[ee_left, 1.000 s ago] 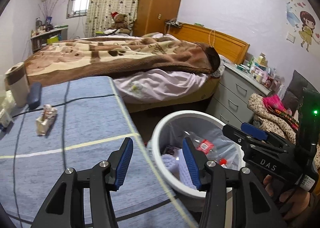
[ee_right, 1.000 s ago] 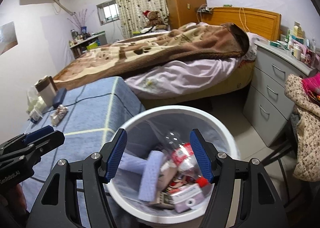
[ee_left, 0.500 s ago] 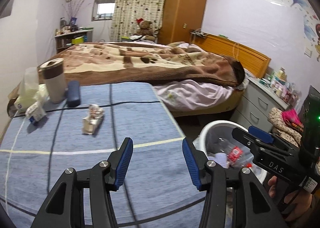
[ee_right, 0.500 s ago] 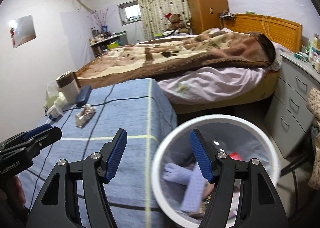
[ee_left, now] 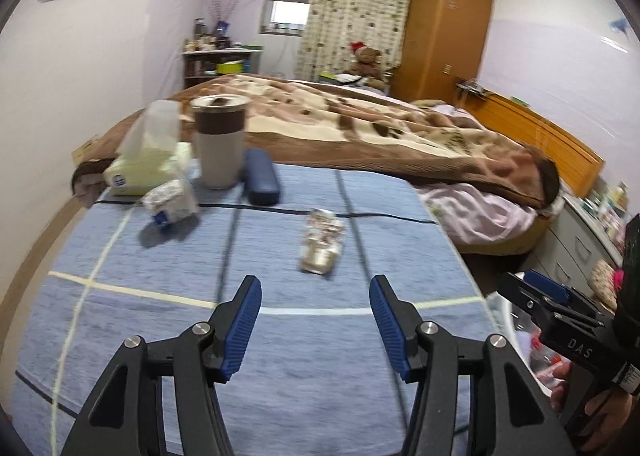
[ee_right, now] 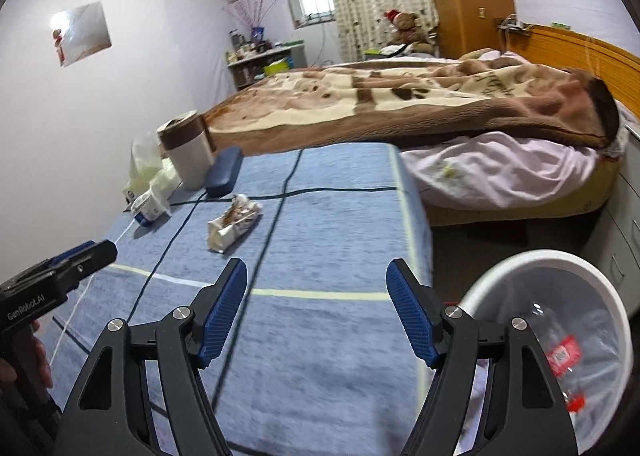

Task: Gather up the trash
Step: 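Move both grippers back over the bed cover toward the wrapper and yogurt cup, then grasp the white yogurt cup with left gripper while right gripper grasps the patterned wrapper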

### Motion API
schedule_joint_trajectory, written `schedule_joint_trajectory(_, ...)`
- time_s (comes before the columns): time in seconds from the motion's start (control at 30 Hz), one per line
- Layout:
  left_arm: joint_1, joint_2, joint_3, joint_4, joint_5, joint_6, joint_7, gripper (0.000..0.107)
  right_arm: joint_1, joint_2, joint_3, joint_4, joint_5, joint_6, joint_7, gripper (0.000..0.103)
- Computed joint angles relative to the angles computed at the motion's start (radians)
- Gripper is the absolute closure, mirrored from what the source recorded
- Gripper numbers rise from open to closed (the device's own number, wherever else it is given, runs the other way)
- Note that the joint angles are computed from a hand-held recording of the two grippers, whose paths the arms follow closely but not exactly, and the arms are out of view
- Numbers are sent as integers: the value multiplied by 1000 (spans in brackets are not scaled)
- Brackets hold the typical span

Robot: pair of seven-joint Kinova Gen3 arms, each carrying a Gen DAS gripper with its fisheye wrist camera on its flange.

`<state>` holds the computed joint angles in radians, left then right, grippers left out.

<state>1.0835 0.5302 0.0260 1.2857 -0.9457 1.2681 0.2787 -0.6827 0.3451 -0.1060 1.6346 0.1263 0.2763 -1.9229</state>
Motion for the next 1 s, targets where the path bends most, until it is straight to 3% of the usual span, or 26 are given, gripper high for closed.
schedule_joint_trajectory(0.27, -57, -100, 17, 195, -18, -15, 133, 51, -2, 101, -51, -154, -39, 84, 53, 29)
schedule_joint_trajectory(0.4, -117, -156, 42, 303, -41, -62, 208, 51, -16, 157, -63, -236, -58, 135, 86, 29)
schedule_joint_trajectory(0.57, -198, -182, 73, 348, -33, -84, 160, 51, -32, 224, -67, -339, -83, 200, 113, 29)
schedule_joint_trajectory(0.67, -242, -202, 78, 380, -41, -127, 147, 44, -18, 265, -84, -398, -122, 234, 130, 29)
schedule_joint_trajectory(0.8, -300, -197, 81, 361, -22, -126, 22, 43, -50, 319, -50, -486, -130, 294, 99, 29)
schedule_joint_trajectory(1.0, -387, -180, 61, 352, 16, -201, -138, 43, -81, 388, -28, -607, -111, 400, 89, 29)
